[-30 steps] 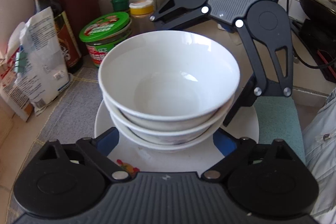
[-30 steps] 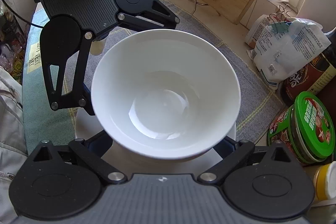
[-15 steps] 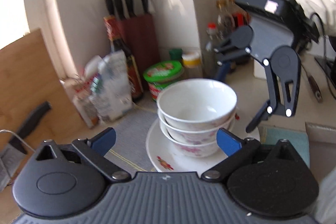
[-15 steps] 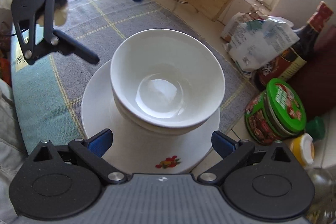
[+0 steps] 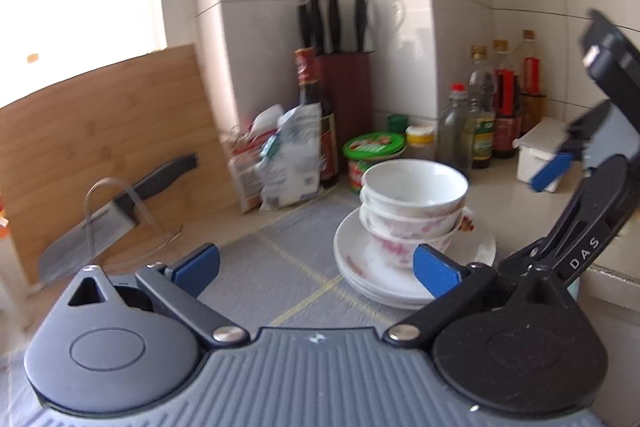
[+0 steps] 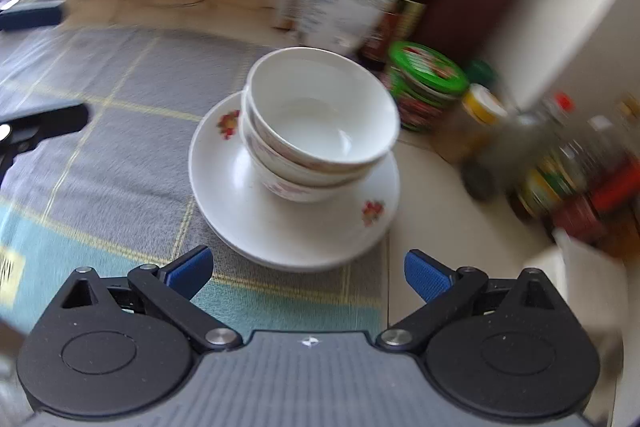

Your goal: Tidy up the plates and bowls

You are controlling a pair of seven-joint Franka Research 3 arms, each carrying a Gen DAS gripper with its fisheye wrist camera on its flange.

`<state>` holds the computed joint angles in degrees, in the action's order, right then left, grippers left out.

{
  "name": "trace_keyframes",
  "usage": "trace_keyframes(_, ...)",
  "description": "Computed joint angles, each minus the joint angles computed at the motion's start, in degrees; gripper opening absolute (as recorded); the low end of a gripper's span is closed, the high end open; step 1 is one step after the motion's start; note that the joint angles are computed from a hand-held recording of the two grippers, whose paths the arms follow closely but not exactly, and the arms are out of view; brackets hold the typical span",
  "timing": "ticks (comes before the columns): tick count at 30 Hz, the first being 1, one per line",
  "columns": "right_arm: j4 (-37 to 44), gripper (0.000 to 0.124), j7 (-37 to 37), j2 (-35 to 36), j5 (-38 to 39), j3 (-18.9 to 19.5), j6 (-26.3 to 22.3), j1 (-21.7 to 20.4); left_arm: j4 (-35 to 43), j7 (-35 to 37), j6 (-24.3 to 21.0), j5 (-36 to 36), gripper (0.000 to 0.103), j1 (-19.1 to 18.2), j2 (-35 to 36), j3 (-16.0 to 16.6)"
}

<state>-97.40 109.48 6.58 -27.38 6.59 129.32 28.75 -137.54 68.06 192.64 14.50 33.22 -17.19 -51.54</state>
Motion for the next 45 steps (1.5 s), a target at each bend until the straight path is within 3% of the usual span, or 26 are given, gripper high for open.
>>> trace_keyframes(3,-1.94,0.103,15.69,-2.56,-5.64,0.59,-2.77,2.16,-0.19,-2.08,-7.47,-0.07,0.102,-10.71,-1.35,10.17)
trace_keyframes(8,-5.93,0.103,33.49,-7.37,-9.76,2.88,-1.85,1.83,0.69,-1.87,-15.86,-1.58,0.102,-23.36,-2.21,21.53)
trace_keyframes(11,-7.30,0.103,38.04,-9.27,-10.48,4.04,-0.20,0.74,1.84,-3.98,-19.14,-0.08,0.102,-24.94,-2.83,22.43)
trace_keyframes(16,-7.81,0.103,42.40,-11.23,-15.31,5.88,-1.38,-0.27,3.32,-9.54,-22.85,3.28,0.102,-25.87,-3.77,22.65)
trace_keyframes(23,-10.34,0.103,41.64,-13.02,-12.80,6.43,1.74,-2.23,6.55,-17.58,-26.98,9.92,0.102,-26.58,-2.44,22.21)
trace_keyframes(35,-11.58,0.103,38.65,-13.79,-10.40,6.90,4.47,-4.13,9.25,-25.66,-30.32,18.73,0.102,-33.34,-0.30,27.57)
trace_keyframes(45,-11.99,0.103,37.50,-13.83,-8.92,6.88,5.64,-4.57,10.59,-27.64,-32.79,22.24,0.102,-39.88,0.98,33.14)
